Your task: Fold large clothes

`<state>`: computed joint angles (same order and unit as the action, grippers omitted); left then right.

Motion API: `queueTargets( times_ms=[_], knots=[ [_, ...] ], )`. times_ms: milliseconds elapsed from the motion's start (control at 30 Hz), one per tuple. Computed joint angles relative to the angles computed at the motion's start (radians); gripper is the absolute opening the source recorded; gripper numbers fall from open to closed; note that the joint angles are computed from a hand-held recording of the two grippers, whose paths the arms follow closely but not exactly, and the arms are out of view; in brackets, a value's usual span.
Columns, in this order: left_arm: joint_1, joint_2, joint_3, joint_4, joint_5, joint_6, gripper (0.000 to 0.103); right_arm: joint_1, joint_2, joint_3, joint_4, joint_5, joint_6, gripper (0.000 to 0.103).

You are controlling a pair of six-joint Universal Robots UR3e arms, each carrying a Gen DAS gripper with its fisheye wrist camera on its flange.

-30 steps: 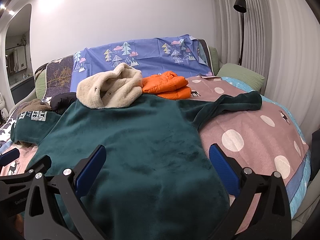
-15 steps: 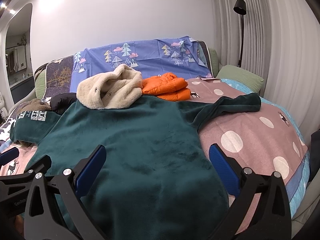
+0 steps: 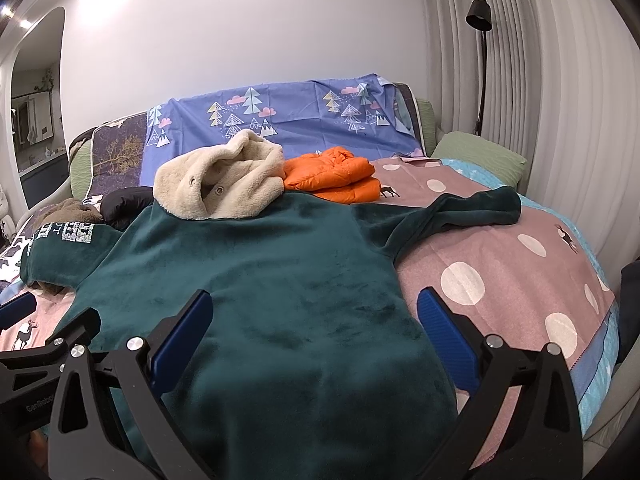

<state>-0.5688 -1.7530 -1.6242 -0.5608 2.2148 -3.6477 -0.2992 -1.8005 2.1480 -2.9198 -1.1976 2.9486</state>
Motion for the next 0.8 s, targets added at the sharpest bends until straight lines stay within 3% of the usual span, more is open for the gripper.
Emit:
queueTargets(
  times_ms=[167, 467, 667, 800],
  knots=[
    [0.002, 0.003, -0.012, 0.016, -0.009, 0.007, 0.101, 0.000, 0.001, 0.002, -0.004, -0.001, 0.000, 0.099],
    [0.006, 0.011, -0.040, 0.055, -0.027, 0.023, 0.098, -0.014, 0.001, 0.001, 0.018, 0.021, -0.009, 0.086],
    [0.027, 0.032, -0.076, 0.098, -0.094, 0.039, 0.088, -0.026, -0.012, 0.005, 0.057, 0.057, -0.018, 0.066],
    [0.045, 0.047, -0.106, 0.140, -0.142, 0.050, 0.081, -0.052, -0.009, -0.008, 0.112, 0.113, -0.031, 0.045]
  ],
)
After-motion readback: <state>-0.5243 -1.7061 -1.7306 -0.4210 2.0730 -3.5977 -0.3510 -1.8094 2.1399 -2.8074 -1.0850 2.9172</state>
